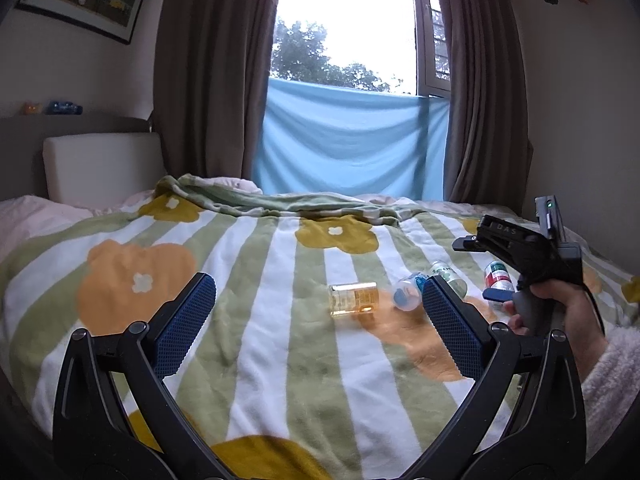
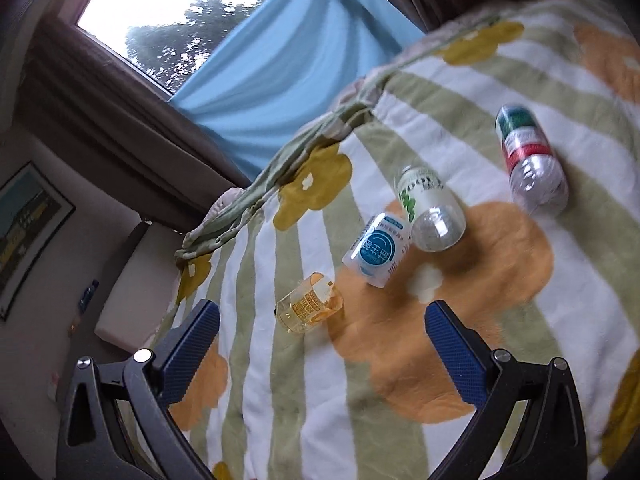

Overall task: Flip cup upside down
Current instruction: 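Reach the right gripper to the lying white blue-label bottle and close on it, then lift the white bottle with the right gripper and rotate it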

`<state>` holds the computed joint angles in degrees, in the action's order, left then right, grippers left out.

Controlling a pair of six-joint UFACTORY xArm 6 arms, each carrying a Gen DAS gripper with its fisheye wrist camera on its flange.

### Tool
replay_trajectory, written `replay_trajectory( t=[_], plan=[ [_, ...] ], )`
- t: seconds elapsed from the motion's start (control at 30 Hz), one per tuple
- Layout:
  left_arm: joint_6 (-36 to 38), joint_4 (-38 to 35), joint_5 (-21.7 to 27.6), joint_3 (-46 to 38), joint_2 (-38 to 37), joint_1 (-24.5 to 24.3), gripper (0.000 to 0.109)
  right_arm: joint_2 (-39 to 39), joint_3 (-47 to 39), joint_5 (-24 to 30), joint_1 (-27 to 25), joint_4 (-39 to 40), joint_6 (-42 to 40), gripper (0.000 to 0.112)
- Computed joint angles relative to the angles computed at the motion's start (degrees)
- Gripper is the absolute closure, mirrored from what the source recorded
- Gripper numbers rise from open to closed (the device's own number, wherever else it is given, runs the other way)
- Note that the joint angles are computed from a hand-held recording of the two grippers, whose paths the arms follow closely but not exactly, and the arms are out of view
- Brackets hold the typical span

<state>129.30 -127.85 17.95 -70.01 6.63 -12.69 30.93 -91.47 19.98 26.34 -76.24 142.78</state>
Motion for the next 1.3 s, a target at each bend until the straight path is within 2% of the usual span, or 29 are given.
replay_trajectory(
  t=[0.13,0.27,0.37,0.43,0.57,0.67,0.83,0.97,1.13,1.3],
  plan=[
    [-4.24,4.42,-0.17,-3.95,4.4,1.17,0.006,7.56,-6.79,-2.49,-2.67,7.94,-2.47,0.01],
    [-10.91,10.17,0.38,-7.7,8.47,2.12,0.006,13.51,-13.26,-2.49,-4.43,17.75,-9.53,0.011],
    [-13.07,11.63,0.19,-9.65,10.43,2.38,0.006,17.55,-18.11,-1.64,-5.5,23.67,-12.03,0.016],
    [-12.53,10.91,-1.05,-10.95,11.47,1.97,0.006,19.8,-20.78,-0.94,-5.82,26.99,-13.17,0.026],
    [-15.08,13.03,-0.04,-11.94,12.53,2.27,0.006,24.05,-24.93,-2.57,-6.72,33.38,-15.2,0.034],
    [-15.53,13.37,0.24,-12.23,12.89,2.29,0.006,25.92,-26.67,-2.93,-7.08,34.78,-14.22,0.037],
    [-17.44,14.76,0.06,-12.73,13.55,2.26,0.006,26.6,-25.9,-5.37,-7.72,32.07,-8.79,0.054],
    [-19.27,16.03,-0.05,-13.14,14.13,2.48,0.006,26.28,-25.39,-5.83,-7.8,30.0,-7.12,0.055],
    [-22.65,18.62,0.57,-12.44,13.41,3.03,0.006,25.61,-25.16,-6.84,-7.14,32.98,-13.2,0.056],
    [-22.49,18.28,1.41,-9.39,10.11,3.41,0.006,20.85,-19.54,-8.94,-5.37,38.18,-25.38,0.056]
  ],
)
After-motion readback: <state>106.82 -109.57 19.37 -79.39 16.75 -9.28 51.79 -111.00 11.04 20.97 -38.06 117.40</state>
